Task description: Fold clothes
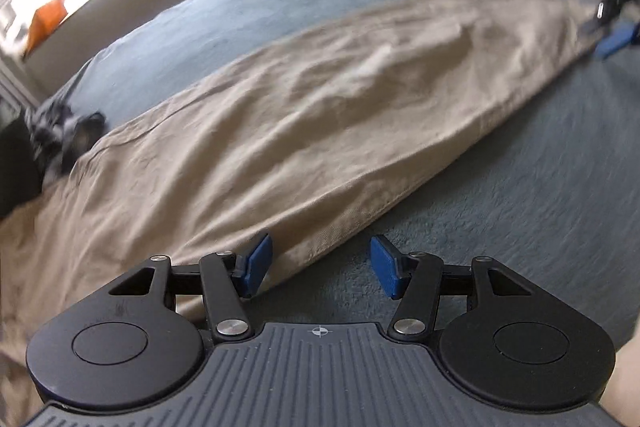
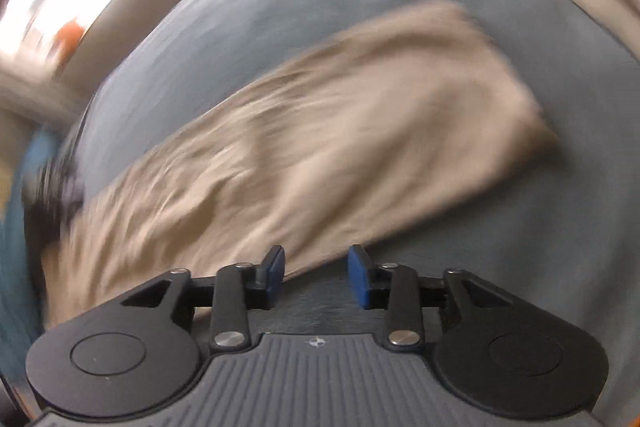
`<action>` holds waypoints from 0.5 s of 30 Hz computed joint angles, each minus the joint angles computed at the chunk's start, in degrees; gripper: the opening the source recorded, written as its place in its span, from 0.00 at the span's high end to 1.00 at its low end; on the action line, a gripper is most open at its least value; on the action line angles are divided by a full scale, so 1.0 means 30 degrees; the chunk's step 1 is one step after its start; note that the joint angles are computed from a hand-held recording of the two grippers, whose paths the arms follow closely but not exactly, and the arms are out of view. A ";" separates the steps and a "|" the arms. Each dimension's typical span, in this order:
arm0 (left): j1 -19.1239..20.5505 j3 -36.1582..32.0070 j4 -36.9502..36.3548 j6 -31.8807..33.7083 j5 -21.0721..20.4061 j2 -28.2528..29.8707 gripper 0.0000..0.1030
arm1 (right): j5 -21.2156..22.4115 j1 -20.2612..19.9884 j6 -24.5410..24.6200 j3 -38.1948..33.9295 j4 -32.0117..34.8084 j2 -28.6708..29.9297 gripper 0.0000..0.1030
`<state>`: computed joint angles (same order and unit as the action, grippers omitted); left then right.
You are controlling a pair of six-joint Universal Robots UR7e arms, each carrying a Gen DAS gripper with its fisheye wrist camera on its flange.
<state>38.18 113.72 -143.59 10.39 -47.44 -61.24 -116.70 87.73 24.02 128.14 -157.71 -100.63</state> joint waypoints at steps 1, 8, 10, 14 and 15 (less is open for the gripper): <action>0.0015 -0.0023 -0.0065 0.0399 0.0067 0.0102 0.47 | 0.0158 -0.0499 0.0990 0.0284 -0.0349 -0.0454 0.61; -0.0090 -0.0179 0.0222 0.0534 -0.0120 0.0316 0.86 | 0.0683 -0.2914 0.3016 0.1002 -0.3451 -0.1244 0.61; -0.0225 -0.0103 0.0176 0.0336 0.0187 0.0380 0.90 | 0.0952 -0.3280 0.3028 0.0943 -0.4088 -0.0968 0.69; -0.0308 -0.0297 0.0381 -0.0118 -0.0118 0.0174 0.95 | 0.0174 -0.2577 0.1678 0.0658 -0.5374 -0.0557 0.93; -0.0292 -0.0412 0.0572 -0.0238 -0.0316 0.0101 0.95 | -0.0318 -0.2242 0.1269 0.0576 -0.5461 -0.0450 0.93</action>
